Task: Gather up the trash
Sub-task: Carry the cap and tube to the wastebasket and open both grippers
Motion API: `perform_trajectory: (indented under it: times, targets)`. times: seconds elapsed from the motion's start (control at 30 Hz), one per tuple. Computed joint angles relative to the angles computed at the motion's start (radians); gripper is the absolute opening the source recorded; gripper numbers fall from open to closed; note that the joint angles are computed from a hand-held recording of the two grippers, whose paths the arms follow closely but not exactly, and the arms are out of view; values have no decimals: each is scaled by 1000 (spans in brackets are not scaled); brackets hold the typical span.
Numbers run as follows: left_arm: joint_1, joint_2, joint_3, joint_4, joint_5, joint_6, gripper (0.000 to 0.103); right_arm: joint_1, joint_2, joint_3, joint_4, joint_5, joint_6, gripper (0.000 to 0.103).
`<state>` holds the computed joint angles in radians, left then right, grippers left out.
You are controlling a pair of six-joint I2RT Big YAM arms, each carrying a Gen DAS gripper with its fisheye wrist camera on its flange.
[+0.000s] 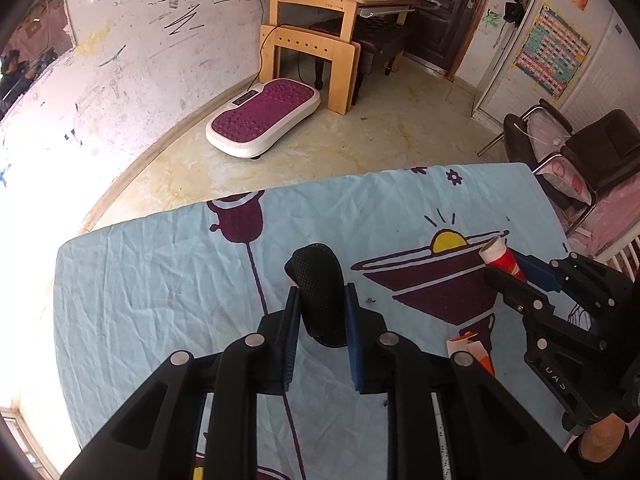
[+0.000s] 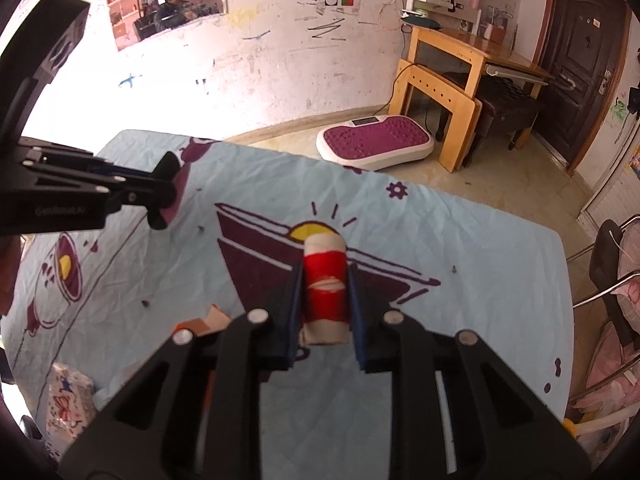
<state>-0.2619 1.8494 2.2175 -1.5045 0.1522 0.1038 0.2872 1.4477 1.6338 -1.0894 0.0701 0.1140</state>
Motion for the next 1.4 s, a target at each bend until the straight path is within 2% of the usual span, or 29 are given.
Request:
perform_trajectory:
  times: [0.4,0.7,0.93,1.07,1.23,1.4]
  targets:
    - [-53,-47,-10,11,6,10,18,-112,-157,-126,35,5,42,20]
    - [-138,-50,14,5,13,-6,18,-316,-346,-294,48,-27,66,20]
    - [-268,-46,41,4,44,-23,18,-545,-478,-453,39,-94,57,20]
    - [-354,-33,55,-1,67,-43,18,-658,-512,-543,26,-108,26,20]
    - [-454,-13,56,4,75,-62,18,-762,-538,-636,37,-156,-8,20]
    - [-539,18,76,-2,65,-81,18,-820,-556,-690,55,-193,-30,20]
